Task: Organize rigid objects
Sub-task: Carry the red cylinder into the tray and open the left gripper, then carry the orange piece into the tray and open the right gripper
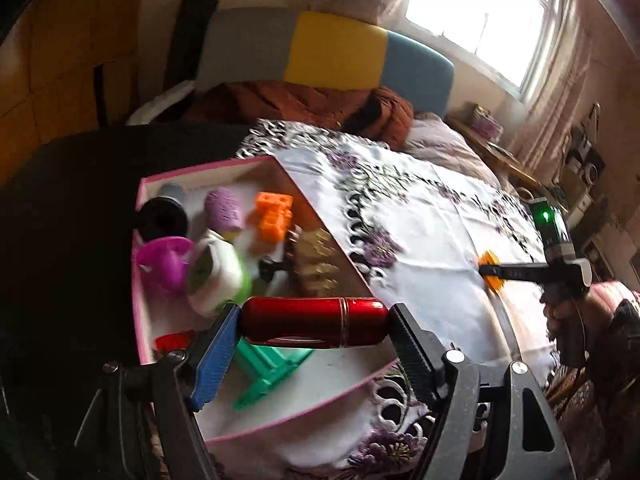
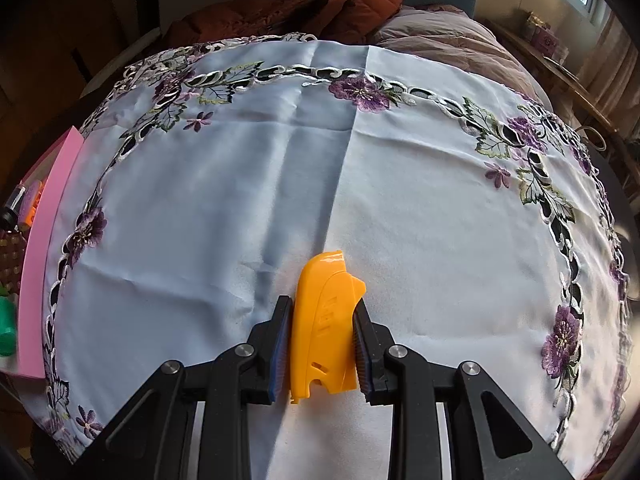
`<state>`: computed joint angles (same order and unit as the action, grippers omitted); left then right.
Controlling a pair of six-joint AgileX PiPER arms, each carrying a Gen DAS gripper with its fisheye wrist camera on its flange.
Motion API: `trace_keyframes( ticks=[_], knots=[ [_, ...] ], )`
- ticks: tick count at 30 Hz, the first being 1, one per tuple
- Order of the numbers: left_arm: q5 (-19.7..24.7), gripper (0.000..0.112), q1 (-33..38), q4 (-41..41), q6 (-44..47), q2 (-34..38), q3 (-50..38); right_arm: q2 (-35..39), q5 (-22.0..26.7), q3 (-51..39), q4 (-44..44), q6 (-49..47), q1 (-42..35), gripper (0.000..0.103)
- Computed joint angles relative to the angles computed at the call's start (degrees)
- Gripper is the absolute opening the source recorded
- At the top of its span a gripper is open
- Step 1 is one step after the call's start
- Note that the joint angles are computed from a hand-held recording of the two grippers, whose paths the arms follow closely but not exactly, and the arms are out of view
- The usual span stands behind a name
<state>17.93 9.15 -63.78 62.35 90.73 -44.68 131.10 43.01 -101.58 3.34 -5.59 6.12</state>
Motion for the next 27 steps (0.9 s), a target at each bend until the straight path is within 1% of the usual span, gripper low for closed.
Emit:
trace_keyframes(
  ticks=[2,3,5,7,10,14,16,20,24,27],
  knots=[
    [-0.9,0.076,-1.0,1.5,-1.1,0.8,-0.5,0.0,0.0,0.0,-0.1,0.0,0.1,0.030],
    [-0.6,0.076,-1.5,4.3,-3.6,1.9,-1.6,0.0,-0.1,0.1,-0.3,0.1,0.1,0.030],
    [-0.6,0.076,-2.0,5.6,-4.5,3.5,-2.7,0.0,0.0,0.0,-0.2,0.1,0.1,0.030],
    [-1.5,0.076,-3.2,8.5,-6.7,4.9,-3.8,0.0,0.0,0.0,-0.1,0.1,0.1,0.030],
    [-1.5,0.076,-4.1,9.8,-6.9,7.2,-5.3,-0.2,-0.1,0.3,-0.2,0.0,0.1,0.030],
    [-1.0,0.076,-4.9,14.9,-11.9,9.8,-7.2,-0.2,0.0,0.3,0.1,-0.2,0.0,0.030],
    [-2.0,0.076,-5.2,17.2,-14.2,11.0,-7.4,-0.3,-0.1,0.5,-0.2,0.0,0.1,0.030],
    [-3.8,0.076,-5.6,18.5,-15.3,11.9,-6.9,-0.1,0.0,0.2,-0.3,0.1,0.2,0.030],
    [-3.2,0.076,-4.8,12.8,-10.2,11.5,-6.2,-0.1,0.0,0.2,-0.3,0.1,0.2,0.030],
    [-3.8,0.076,-4.7,13.1,-11.3,10.8,-5.6,-0.2,-0.1,0.3,-0.6,0.3,0.3,0.030]
  ],
)
